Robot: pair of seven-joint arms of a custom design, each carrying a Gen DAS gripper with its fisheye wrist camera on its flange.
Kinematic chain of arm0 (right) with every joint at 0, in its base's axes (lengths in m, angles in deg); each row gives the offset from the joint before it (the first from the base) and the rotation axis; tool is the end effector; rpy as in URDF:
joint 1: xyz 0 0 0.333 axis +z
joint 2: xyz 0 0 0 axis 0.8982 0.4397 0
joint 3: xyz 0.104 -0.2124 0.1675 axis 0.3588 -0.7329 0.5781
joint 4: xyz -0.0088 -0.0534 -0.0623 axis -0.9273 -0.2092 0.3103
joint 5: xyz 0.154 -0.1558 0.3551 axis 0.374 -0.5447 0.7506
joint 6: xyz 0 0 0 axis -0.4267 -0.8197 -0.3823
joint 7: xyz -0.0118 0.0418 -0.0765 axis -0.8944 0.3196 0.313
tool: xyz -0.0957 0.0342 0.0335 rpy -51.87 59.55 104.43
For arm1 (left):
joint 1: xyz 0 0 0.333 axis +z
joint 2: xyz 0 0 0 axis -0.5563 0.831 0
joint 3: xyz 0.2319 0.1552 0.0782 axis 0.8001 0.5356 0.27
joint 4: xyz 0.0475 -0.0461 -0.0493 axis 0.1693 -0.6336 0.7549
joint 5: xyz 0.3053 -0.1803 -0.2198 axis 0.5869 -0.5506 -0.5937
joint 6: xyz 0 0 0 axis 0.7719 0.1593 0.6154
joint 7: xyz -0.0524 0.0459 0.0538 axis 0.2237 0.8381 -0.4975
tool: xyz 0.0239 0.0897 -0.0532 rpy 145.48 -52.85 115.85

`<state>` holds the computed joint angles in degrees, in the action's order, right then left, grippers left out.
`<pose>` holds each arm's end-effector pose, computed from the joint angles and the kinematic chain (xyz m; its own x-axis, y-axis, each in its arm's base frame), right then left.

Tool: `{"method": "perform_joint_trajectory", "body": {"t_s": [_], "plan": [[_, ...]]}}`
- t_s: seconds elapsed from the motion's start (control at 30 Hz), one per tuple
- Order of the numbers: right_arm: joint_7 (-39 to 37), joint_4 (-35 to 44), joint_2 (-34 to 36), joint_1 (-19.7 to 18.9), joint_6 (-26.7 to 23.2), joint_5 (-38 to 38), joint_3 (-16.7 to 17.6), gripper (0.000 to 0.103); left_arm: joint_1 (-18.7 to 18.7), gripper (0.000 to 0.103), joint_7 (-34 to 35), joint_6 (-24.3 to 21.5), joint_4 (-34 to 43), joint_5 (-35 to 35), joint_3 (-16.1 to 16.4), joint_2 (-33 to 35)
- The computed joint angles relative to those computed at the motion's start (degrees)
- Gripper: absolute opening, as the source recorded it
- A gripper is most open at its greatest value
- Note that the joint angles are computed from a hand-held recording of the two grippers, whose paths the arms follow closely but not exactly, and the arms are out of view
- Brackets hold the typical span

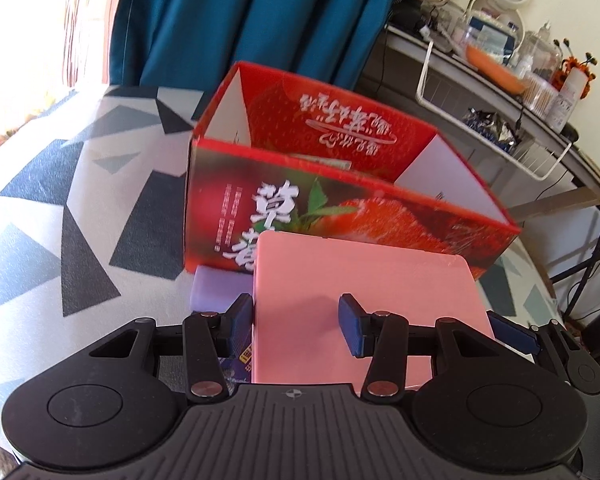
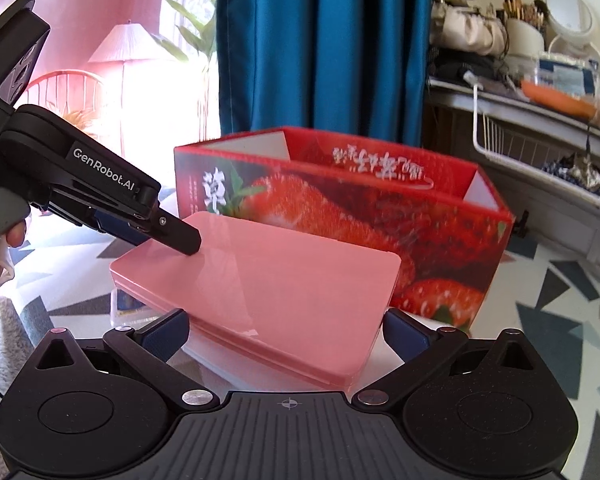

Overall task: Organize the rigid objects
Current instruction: 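Lift the pink case into the red box and open the left gripper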

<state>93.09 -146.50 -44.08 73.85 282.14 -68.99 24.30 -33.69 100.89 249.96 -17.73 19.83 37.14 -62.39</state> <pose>0.5676 0.1318 0.3645 0.2669 -0.9635 0.0219 -0.3938 -0.1298 -0.9100 0.6588 -0.1253 0.4482 -0.3058 -0.9142 0.2658 -0.7007 0.0271 -0.7129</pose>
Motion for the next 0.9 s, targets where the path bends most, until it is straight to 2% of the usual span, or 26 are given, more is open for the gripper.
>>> {"method": "perform_joint_trajectory", "body": {"t_s": [0.2,0.37,0.5,0.6,0.73,0.8,0.9], "plan": [[-6.19,-0.98,-2.32,2.44,1.75,5.5,-0.79,0.102,1.03,0.05,5.53,-0.23,-0.1,-7.1,-0.8,-2.09],[-10.72,-0.8,-3.88,3.51,2.57,9.78,-0.76,0.102,0.28,0.05,11.18,0.63,0.56,-12.36,-0.4,-3.09],[-11.85,1.4,-3.67,3.18,1.9,10.45,-0.74,0.102,-0.33,0.05,12.68,0.51,3.59,-12.93,0.05,-1.69],[-12.06,4.6,-2.61,2.49,-0.68,9.49,-0.94,0.102,-0.75,0.05,11.72,0.49,7.59,-10.17,0.16,0.99],[-6.82,11.91,1.35,-1.03,-5.68,3.68,-0.05,0.102,-1.23,0.05,3.21,-2.63,16.07,-1.63,0.83,7.36],[-1.65,15.94,3.62,-4.95,-9.07,-1.41,2.44,0.102,-1.84,0.05,-0.67,-3.66,20.74,3.28,1.2,11.04],[4.57,21.71,7.48,-12.95,-13.67,-8.1,9.2,0.102,-2.86,0.05,-7.01,-6.84,28.29,10.08,2.18,16.57]]}}
